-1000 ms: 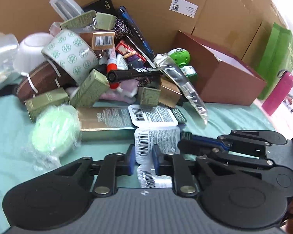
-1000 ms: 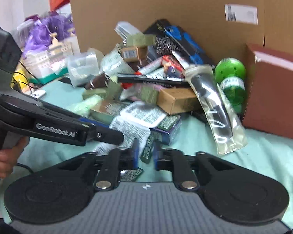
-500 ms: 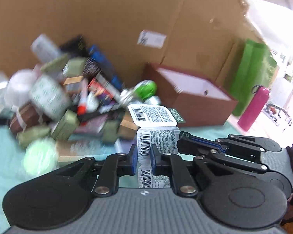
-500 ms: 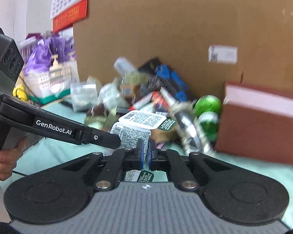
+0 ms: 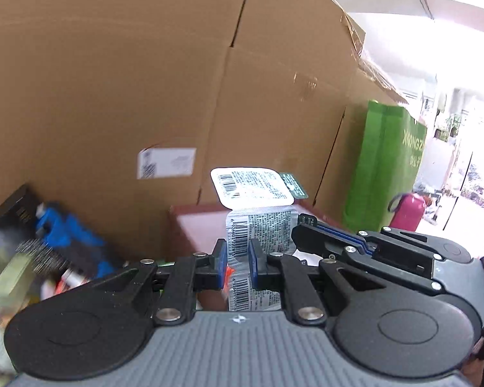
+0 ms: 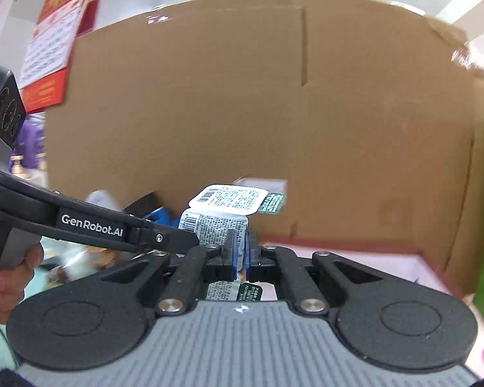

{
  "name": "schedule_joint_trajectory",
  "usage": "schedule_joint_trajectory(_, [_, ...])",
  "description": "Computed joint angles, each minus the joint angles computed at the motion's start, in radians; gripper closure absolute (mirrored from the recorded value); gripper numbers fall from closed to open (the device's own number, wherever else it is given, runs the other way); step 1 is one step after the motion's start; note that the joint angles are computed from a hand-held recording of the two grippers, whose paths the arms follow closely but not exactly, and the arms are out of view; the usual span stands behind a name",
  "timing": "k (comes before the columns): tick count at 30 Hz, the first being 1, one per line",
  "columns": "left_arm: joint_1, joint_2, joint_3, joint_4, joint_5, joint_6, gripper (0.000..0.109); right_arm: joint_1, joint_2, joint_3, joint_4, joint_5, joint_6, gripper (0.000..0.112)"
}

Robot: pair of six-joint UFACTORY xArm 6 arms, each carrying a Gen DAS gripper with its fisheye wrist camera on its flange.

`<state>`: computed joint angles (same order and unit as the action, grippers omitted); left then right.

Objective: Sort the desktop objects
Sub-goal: 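Lift the white blister packs with the left gripper over the box, then open the left gripper to release the blister packs into the box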

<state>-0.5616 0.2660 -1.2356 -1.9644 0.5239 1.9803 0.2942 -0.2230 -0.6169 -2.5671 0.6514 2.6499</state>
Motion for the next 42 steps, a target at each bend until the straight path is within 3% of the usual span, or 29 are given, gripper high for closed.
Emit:
schedule_joint_trajectory(4, [-0.049, 0.111, -0.148, 0.04, -0.056, -0.05, 0.096, -0.069, 0.058, -0.068, 0.005, -0.004, -0.008, 0.11])
schedule_joint_trajectory(10, [-0.095, 0.268, -0.326, 0.216, -0.13, -0.248, 0.095, -0.159, 0.181, -0.184, 0.005, -0.062, 0.007, 0.11])
schedule_joint_trajectory(18, [-0.12, 0.39, -0.451, 0.437, -0.189, -0.464, 0.094, -0.238, 0.316, -0.313, -0.046, -0.186, 0.098, 0.109])
schedule_joint_trajectory(21, [-0.129, 0.409, -0.469, 0.434, -0.233, -0.475, 0.083, -0.25, 0.35, -0.351, -0.054, -0.221, 0.109, 0.107])
schedule_joint_trajectory(23, [-0.13, 0.419, -0.479, 0.48, -0.262, -0.545, 0.062, -0.232, 0.361, -0.343, -0.016, -0.215, 0.086, 0.106])
schedule_joint_trajectory(24, [-0.118, 0.42, -0.482, 0.468, -0.229, -0.555, 0.057, -0.236, 0.361, -0.343, -0.006, -0.225, 0.073, 0.103])
schedule_joint_trajectory(25, [-0.099, 0.412, -0.474, 0.446, -0.168, -0.551, 0.047, -0.239, 0.357, -0.336, 0.007, -0.229, 0.059, 0.077])
schedule_joint_trajectory(26, [-0.091, 0.403, -0.466, 0.412, -0.15, -0.541, 0.039, -0.24, 0.355, -0.331, 0.018, -0.229, 0.048, 0.064])
schedule_joint_trajectory(29, [-0.072, 0.369, -0.429, 0.344, -0.086, -0.491, 0.015, -0.223, 0.332, -0.283, 0.112, -0.153, -0.048, 0.047])
schedule_joint_trajectory(31, [-0.082, 0.342, -0.399, 0.265, -0.12, -0.404, 0.011, -0.215, 0.32, -0.266, 0.111, -0.133, -0.047, 0.022])
schedule_joint_trajectory(34, [-0.098, 0.314, -0.371, 0.196, -0.142, -0.306, 0.008, -0.2, 0.296, -0.238, 0.126, -0.092, -0.06, 0.021])
schedule_joint_trajectory(42, [-0.099, 0.255, -0.298, 0.192, -0.125, -0.291, 0.008, -0.179, 0.249, -0.2, 0.174, -0.082, -0.117, 0.019])
